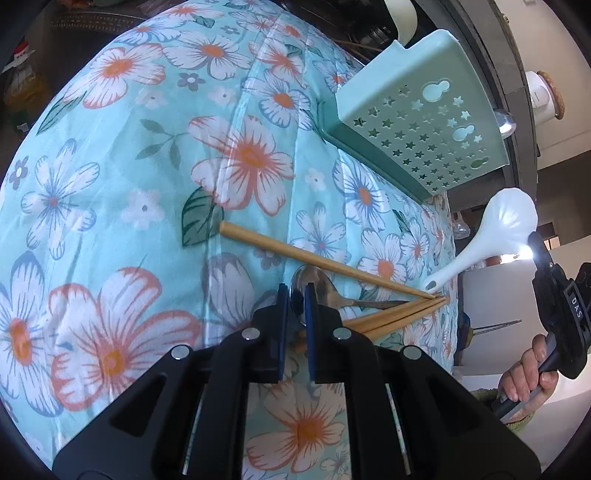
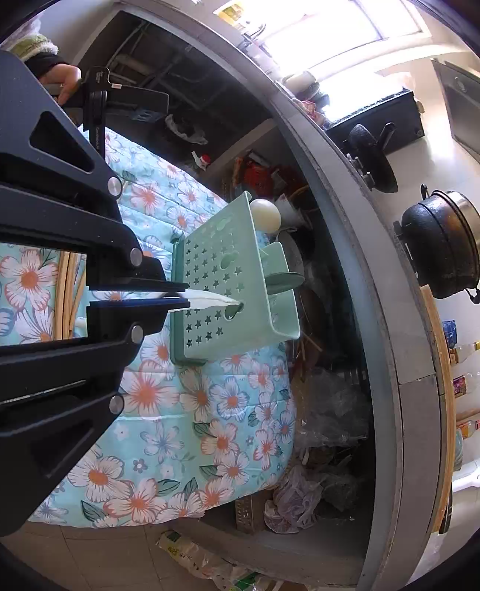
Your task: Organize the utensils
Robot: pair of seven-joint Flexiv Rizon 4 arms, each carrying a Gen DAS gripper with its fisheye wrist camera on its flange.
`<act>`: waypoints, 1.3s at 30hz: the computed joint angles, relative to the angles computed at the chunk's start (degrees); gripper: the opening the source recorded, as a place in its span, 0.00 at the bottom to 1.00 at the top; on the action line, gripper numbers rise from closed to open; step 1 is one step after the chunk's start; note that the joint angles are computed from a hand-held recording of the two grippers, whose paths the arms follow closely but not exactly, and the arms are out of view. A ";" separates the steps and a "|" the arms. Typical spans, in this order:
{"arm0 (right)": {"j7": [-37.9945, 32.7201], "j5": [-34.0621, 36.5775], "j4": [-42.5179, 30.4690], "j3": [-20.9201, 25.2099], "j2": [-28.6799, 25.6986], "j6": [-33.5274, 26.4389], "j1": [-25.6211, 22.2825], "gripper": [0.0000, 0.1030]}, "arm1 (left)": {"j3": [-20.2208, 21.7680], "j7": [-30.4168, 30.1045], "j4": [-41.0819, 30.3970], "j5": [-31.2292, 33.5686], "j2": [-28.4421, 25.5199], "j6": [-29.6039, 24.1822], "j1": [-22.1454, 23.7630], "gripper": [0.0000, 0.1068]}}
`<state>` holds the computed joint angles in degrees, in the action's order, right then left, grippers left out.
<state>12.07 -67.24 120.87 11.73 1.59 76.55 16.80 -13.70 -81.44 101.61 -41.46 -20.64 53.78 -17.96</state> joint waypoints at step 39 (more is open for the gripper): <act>15.45 -15.89 1.78 -2.15 1.71 7.46 -5.99 0.03 | 13.63 -15.55 -40.66 60.70 -5.25 6.94 -13.03 0.01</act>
